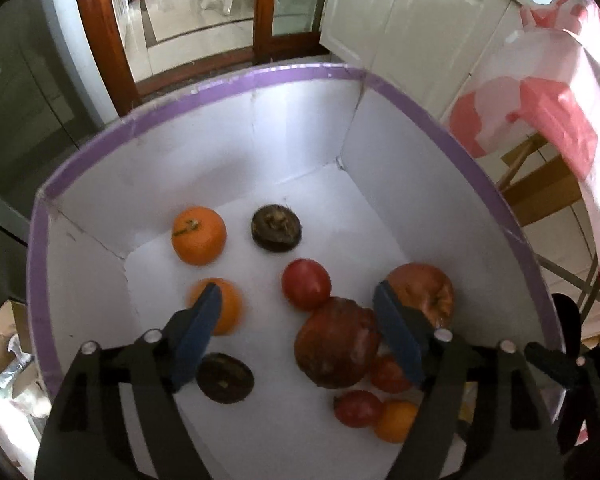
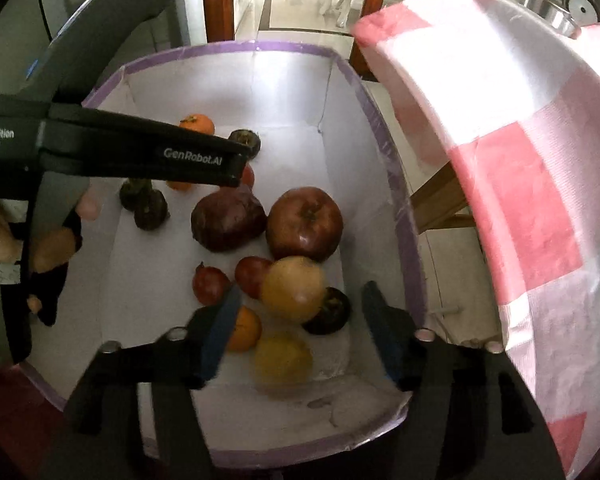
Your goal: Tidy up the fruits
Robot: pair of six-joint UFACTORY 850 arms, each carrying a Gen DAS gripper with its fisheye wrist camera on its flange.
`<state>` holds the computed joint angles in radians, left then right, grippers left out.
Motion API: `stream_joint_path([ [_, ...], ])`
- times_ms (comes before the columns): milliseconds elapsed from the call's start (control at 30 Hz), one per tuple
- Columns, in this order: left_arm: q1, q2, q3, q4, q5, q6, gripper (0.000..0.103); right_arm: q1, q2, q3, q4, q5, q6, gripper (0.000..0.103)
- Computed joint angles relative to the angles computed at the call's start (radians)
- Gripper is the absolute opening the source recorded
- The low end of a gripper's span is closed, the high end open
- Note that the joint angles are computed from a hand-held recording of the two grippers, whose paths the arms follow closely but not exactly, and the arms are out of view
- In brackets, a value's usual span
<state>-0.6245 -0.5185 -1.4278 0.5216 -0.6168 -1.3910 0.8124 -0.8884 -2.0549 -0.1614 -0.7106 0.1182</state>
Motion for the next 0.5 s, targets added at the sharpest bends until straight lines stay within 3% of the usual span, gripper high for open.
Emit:
stream_joint_path([
  [167,-0.016,0.027,0.015,0.132,-0.010,-0.126,0.090,-0.001,0.017,0.011,-0.035,0.012,0.042,0.079],
  [233,-0.025,0.053,0.034,0.238,-0.009,-0.223,0.101,-0.004,0.027,0.013,-0.037,0.020,0.058,0.083],
  [300,-0.036,0.071,0.045,0.336,-0.026,-0.297,0.101,-0.005,0.036,0.018,-0.040,0.027,0.071,0.087],
  [433,-0.065,0.072,0.018,0.415,-0.138,-0.253,0.101,0.002,0.027,-0.002,-0.077,0.005,0.108,0.087],
  [500,-0.076,0.084,0.025,0.457,-0.148,-0.264,0.101,0.003,0.018,-0.025,-0.086,-0.026,0.132,0.087],
])
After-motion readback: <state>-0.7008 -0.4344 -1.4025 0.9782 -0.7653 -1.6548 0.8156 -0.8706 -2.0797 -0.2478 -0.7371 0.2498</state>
